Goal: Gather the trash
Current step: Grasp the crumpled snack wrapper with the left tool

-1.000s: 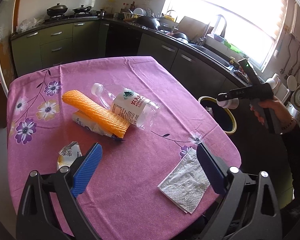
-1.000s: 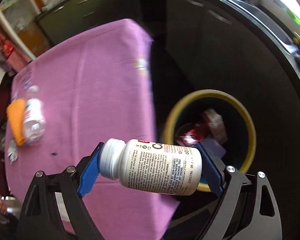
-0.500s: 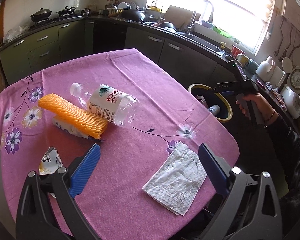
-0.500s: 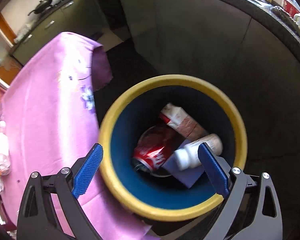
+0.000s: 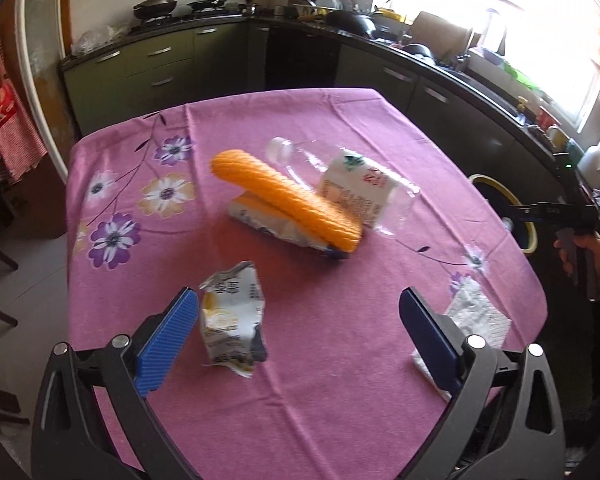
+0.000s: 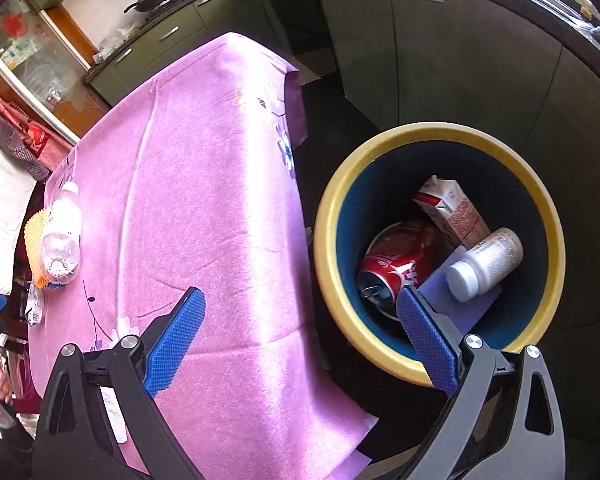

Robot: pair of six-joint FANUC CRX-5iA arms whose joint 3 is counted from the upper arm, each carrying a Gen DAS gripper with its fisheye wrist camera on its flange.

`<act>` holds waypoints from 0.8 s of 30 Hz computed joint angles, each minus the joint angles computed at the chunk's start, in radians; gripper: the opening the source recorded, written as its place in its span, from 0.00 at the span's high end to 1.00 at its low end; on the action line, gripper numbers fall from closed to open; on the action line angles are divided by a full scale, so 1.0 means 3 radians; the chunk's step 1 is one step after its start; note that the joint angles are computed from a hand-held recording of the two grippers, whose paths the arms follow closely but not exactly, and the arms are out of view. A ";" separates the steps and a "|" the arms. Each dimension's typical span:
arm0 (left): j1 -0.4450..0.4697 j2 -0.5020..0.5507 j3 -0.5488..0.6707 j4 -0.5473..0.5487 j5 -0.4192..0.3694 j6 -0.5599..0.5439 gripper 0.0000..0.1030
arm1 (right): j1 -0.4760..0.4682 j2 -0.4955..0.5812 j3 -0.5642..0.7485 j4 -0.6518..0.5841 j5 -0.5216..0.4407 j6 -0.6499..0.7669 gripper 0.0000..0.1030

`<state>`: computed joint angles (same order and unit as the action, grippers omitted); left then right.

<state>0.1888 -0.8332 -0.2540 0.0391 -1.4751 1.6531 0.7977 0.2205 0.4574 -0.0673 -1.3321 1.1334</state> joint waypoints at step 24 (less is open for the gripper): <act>0.0965 -0.0123 -0.0483 0.0446 -0.0168 -0.0595 0.60 | 0.0094 0.0011 0.0025 -0.0229 -0.0006 0.0106 0.08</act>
<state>0.4783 -0.8700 -0.3990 0.1729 -1.5255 1.4746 0.8260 0.2239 0.4648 -0.1359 -1.3338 1.1651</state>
